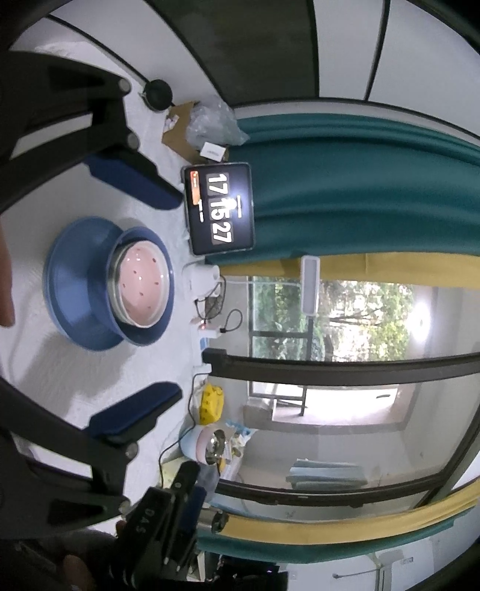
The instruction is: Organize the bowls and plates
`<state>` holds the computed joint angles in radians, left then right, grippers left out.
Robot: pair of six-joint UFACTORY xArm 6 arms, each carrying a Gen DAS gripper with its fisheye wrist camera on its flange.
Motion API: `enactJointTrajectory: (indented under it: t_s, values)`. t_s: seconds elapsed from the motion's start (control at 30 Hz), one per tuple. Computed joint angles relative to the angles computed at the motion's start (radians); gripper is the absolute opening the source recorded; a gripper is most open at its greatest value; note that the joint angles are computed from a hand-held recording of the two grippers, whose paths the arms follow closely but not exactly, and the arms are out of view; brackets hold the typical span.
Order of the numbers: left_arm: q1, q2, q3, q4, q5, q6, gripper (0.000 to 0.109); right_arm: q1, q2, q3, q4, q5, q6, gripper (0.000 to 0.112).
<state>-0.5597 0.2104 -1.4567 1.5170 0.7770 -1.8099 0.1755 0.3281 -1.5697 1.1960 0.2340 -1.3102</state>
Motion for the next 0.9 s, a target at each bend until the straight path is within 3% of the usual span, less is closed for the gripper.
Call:
enactJointTrajectory:
  t_s: [0.9]
  values:
    - [-0.005,0.013,-0.015,-0.021,-0.002,0.02,0.095,0.001,0.009,-0.007,-0.038,0.001,0.042,0.044]
